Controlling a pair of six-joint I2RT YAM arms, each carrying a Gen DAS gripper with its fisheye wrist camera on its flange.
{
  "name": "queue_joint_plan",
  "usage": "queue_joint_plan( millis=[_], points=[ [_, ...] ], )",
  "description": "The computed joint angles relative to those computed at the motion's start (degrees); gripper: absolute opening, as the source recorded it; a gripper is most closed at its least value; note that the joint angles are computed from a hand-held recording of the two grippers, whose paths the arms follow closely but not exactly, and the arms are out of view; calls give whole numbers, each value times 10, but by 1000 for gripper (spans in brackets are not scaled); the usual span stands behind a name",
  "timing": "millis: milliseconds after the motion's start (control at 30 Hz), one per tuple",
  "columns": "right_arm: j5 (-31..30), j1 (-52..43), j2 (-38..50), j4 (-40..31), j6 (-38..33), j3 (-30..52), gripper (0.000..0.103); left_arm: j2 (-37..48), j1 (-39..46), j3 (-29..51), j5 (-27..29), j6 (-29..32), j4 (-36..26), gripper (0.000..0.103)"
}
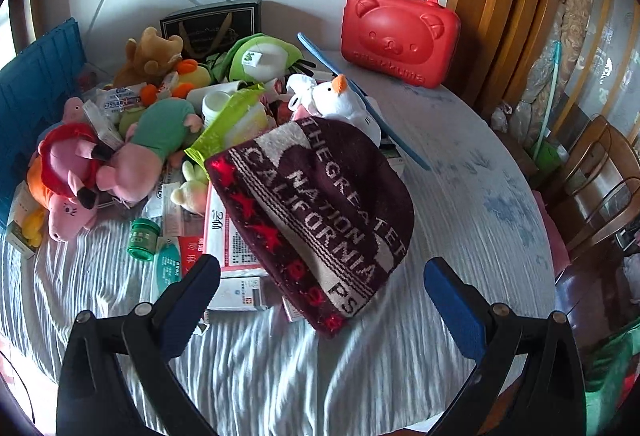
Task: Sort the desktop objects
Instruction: 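Reach both grippers to the maroon knit hat and grasp it together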
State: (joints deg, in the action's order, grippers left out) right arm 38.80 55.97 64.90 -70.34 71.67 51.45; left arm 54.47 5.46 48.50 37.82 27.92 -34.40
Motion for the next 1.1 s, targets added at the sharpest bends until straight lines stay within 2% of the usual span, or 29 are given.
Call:
queue_joint_plan(
  millis=[133, 233, 333, 467, 633, 767, 867, 933, 967, 1033, 1100],
  points=[
    [-33, -69, -68, 43, -81, -59, 103, 31, -143, -24, -69, -41, 64, 102],
    [-56, -123, -129, 70, -132, -105, 103, 90, -231, -17, -115, -58, 115, 102],
    [-106, -190, -193, 112, -184, -161, 103, 162, -285, 13, -126, -68, 146, 102],
    [-184, -274, -238, 171, -253, -218, 103, 261, -337, 64, -126, -36, 155, 102],
    [-225, -332, -232, 245, -312, -258, 103, 366, -372, 127, -129, 14, 147, 102],
    [-243, -349, -188, 316, -333, -285, 103, 434, -384, 174, -131, 52, 122, 102],
    [-241, -350, -160, 367, -334, -302, 94, 463, -385, 188, -133, 71, 118, 102],
    [-261, -368, -138, 407, -341, -312, 83, 478, -379, 197, -123, 77, 112, 102],
    [-268, -373, -132, 423, -343, -317, 83, 486, -377, 200, -120, 78, 110, 101],
    [-264, -371, -128, 440, -342, -320, 79, 499, -375, 203, -117, 83, 107, 88],
    [-258, -363, -123, 451, -340, -321, 70, 511, -378, 202, -132, 87, 116, 63]
  ],
)
